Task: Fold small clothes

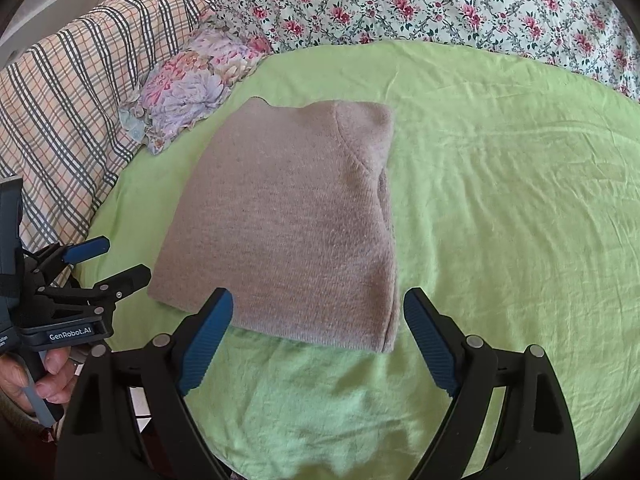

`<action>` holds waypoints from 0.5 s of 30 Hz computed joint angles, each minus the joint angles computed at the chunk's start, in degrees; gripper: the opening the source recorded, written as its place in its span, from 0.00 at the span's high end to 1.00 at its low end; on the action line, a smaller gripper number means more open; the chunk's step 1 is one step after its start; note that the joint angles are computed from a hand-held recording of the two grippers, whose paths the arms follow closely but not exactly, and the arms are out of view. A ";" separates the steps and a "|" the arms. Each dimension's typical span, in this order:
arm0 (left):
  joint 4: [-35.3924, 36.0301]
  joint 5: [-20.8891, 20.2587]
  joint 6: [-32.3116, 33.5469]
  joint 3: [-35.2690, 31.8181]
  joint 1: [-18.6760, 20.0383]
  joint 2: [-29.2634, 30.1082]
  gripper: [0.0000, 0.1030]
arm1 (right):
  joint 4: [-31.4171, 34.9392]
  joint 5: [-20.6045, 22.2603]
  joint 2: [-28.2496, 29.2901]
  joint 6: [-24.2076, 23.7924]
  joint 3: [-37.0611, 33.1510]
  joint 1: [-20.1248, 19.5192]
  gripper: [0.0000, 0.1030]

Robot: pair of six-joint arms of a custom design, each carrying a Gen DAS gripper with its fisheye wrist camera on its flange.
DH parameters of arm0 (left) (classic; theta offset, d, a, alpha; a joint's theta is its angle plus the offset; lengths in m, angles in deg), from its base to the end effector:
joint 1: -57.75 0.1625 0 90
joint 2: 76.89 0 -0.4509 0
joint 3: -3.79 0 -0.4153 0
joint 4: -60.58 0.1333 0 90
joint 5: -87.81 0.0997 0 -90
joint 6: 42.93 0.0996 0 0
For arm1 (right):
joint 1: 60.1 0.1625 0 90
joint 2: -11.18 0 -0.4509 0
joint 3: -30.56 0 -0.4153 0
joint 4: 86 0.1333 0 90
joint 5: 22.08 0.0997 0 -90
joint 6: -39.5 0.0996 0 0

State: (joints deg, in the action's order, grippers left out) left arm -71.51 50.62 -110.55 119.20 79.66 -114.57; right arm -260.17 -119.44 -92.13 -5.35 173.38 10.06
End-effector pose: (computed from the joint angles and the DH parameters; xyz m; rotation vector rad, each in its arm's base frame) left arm -0.3762 -0.3805 -0.0747 0.3509 2.1423 -0.7261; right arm -0.0078 -0.3767 0.3369 0.4786 -2.4642 0.7844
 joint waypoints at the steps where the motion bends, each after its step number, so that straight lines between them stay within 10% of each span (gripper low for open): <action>1: -0.16 0.08 0.04 -0.01 0.00 0.02 0.13 | -0.14 -0.12 0.14 0.06 -0.03 0.14 0.15; 15: -11.09 -0.48 5.43 1.62 1.47 -0.40 0.12 | -0.13 -0.69 2.19 1.64 -1.45 1.76 0.15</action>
State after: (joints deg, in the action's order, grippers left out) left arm -82.59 50.14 -105.12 120.82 81.14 -114.98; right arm -260.30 -120.13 -89.93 -3.71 171.92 11.82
